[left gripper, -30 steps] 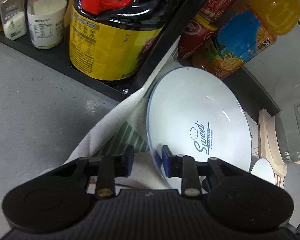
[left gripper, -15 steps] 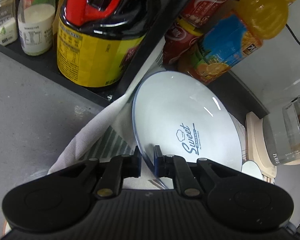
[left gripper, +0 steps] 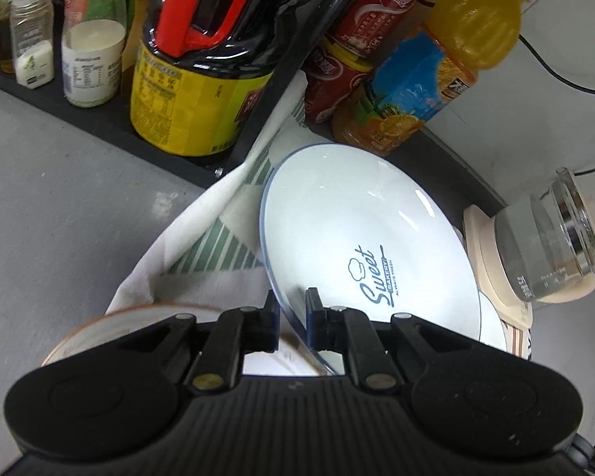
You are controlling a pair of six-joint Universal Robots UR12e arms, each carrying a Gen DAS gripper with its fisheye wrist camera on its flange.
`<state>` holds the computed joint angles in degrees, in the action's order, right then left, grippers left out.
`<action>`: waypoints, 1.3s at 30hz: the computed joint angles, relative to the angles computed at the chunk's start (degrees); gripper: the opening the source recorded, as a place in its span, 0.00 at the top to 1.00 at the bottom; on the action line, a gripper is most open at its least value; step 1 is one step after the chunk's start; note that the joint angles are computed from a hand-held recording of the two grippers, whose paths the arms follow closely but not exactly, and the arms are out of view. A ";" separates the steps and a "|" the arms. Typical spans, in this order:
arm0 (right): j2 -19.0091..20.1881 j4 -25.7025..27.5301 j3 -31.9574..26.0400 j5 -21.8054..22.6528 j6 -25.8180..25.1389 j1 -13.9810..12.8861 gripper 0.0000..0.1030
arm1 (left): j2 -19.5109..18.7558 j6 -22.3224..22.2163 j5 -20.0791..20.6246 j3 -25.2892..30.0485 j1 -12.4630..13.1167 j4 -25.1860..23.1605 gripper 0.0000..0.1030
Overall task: Organize plates and bowls
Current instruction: 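Lift the 'Sweet' plate and carry it over the flower-print plate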
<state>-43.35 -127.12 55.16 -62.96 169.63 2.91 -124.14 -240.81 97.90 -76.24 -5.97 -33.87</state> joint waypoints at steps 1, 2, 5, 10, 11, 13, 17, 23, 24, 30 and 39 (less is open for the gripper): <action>-0.54 -0.59 0.83 -0.14 -0.28 -0.05 0.84 | 0.27 -0.16 0.05 -0.32 -0.11 0.22 0.90; -1.03 -1.15 1.59 -0.15 -0.49 -0.11 0.84 | 0.68 -0.25 0.18 -0.86 -0.23 0.52 0.90; -2.31 -2.31 3.51 0.15 -1.49 -0.29 0.84 | 1.52 -0.07 0.89 -1.82 -0.71 1.20 0.90; -4.75 -4.26 7.15 0.93 -3.78 -0.62 0.84 | 3.26 -0.74 1.34 -3.93 -1.39 2.11 0.90; -5.19 -4.63 7.82 1.05 -3.92 -0.71 0.84 | 3.56 -0.79 1.60 -4.27 -1.59 2.16 0.90; -6.21 -5.29 9.31 1.22 -4.07 -0.92 0.84 | 4.29 -1.06 2.06 -5.05 -1.99 2.11 0.90; -7.97 -5.94 11.93 1.72 -5.24 -1.37 0.84 | 5.80 -1.29 3.13 -6.79 -2.81 2.35 0.89; -10.68 -6.86 15.95 2.77 -7.79 -2.21 0.84 | 7.61 -2.29 5.41 -9.29 -4.48 3.09 0.89; -11.12 -6.99 16.61 2.89 -8.42 -2.36 0.84 | 7.93 -2.82 5.36 -9.78 -4.64 3.14 0.89; -13.19 -6.79 19.58 3.15 -11.17 -2.82 0.84 | 9.44 -4.37 5.91 -12.07 -5.63 3.38 0.88; -14.94 -5.64 21.79 2.82 -16.47 -3.34 0.84 | 10.18 -6.34 5.63 -13.69 -6.76 3.10 0.87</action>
